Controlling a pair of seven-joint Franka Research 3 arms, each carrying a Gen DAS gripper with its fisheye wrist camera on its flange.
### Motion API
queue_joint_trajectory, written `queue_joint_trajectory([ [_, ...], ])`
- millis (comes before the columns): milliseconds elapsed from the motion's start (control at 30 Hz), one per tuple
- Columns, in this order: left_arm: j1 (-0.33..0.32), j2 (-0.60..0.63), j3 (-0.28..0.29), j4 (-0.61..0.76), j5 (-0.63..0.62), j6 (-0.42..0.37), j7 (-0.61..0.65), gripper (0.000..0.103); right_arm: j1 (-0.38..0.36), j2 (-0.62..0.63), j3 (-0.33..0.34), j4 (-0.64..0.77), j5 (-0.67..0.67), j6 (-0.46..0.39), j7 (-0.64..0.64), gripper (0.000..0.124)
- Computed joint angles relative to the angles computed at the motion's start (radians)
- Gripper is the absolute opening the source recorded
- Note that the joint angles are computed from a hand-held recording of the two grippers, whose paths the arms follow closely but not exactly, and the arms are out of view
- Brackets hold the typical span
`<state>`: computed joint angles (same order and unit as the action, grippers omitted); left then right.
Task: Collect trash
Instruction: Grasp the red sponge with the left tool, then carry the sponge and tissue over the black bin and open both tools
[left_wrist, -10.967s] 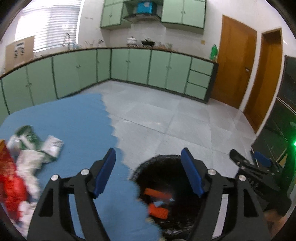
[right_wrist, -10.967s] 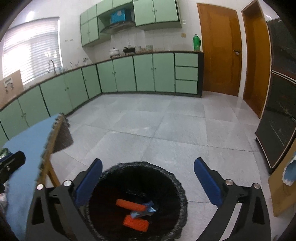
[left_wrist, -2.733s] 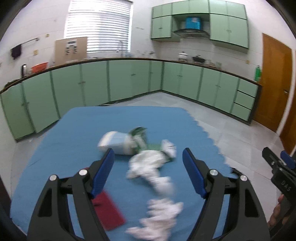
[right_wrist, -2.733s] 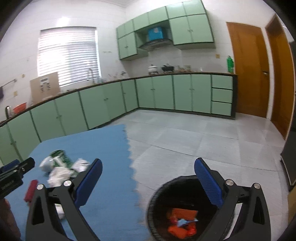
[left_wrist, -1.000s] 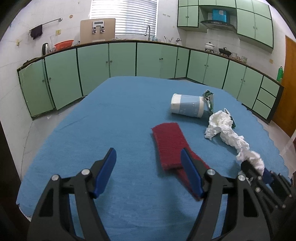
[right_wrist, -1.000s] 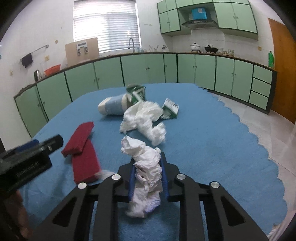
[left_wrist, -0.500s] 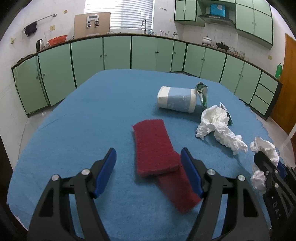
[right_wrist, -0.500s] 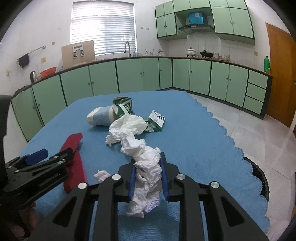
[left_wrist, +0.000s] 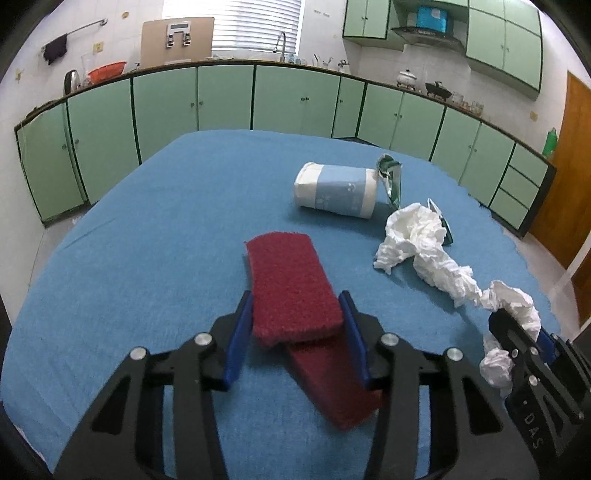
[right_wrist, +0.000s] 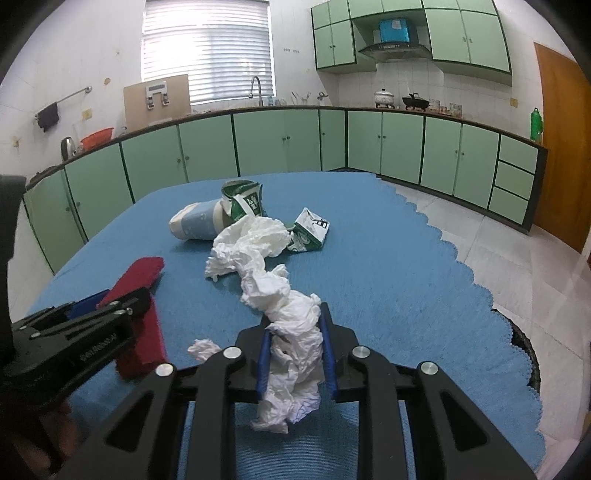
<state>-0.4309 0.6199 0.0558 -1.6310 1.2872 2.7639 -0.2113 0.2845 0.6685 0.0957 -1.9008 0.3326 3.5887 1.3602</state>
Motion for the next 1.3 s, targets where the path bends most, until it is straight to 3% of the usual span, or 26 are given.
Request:
queue_joint_trajectory([
  [267,-0.015,-0.058,0.000,-0.038,0.131,-0.032,-0.107,0.044,-0.015,-0.020,0.005,-0.023,-0.007,0.019,0.015,0.023],
  [633,-0.010,-0.039,-0.054,0.018,0.150,-0.030,-0.058,0.044,-0.036,-0.061,-0.017,-0.066,0.011,0.029,0.027,0.023],
  [1000,-0.075,0.074,-0.041,0.188,0.046,0.033,0.090,0.044,-0.083,-0.102,-0.057,-0.111,0.042,0.052,0.032,0.023],
  [1300,-0.106,0.261,-0.066,0.465,-0.191,0.061,0.373,0.044,-0.124,-0.127,-0.112,-0.119,0.106,0.058,0.010,0.023],
])
